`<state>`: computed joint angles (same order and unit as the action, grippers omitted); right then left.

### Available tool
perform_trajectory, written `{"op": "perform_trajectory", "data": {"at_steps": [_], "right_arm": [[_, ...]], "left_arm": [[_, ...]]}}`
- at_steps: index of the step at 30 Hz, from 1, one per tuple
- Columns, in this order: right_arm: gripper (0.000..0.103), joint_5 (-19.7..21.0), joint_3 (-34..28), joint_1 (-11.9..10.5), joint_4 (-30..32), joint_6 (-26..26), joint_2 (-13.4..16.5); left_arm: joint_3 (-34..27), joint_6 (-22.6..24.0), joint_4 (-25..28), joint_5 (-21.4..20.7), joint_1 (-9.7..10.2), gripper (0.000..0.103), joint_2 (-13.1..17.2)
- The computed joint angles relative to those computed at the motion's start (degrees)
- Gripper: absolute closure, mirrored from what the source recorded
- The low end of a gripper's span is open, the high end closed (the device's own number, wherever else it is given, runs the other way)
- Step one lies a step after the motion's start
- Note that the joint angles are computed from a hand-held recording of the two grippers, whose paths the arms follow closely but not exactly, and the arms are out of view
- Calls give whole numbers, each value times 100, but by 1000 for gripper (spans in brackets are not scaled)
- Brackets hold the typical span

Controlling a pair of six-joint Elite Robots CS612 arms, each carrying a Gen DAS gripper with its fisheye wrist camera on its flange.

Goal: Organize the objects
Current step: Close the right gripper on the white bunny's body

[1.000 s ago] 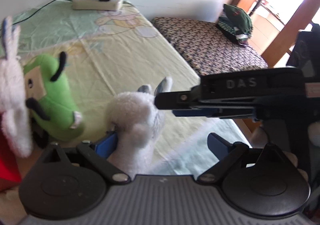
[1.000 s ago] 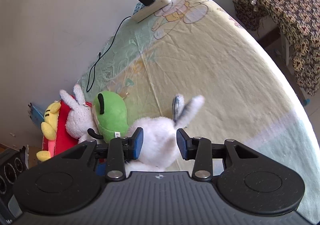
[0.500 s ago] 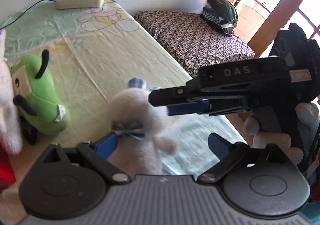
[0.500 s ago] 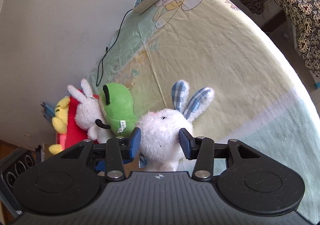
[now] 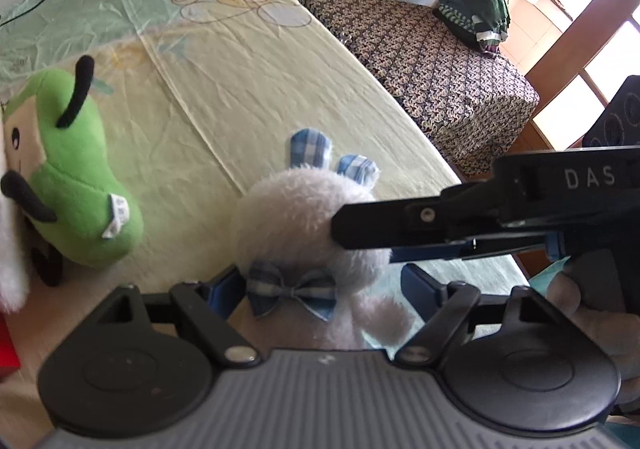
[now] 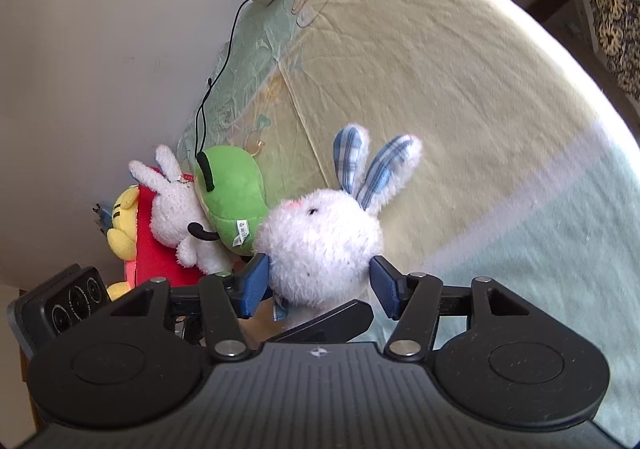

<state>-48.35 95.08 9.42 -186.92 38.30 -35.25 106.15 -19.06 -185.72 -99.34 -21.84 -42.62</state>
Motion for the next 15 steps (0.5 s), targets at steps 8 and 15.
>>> {"op": "perform_trajectory", "data": {"at_steps": [8, 15], "right_arm": [[47, 122, -6, 69, 23, -464, -60], [47, 426, -121, 163, -430, -467, -33]], "left_arm": [[170, 34, -71, 305, -74, 30, -135], [576, -277, -659, 596, -51, 30, -389]]}}
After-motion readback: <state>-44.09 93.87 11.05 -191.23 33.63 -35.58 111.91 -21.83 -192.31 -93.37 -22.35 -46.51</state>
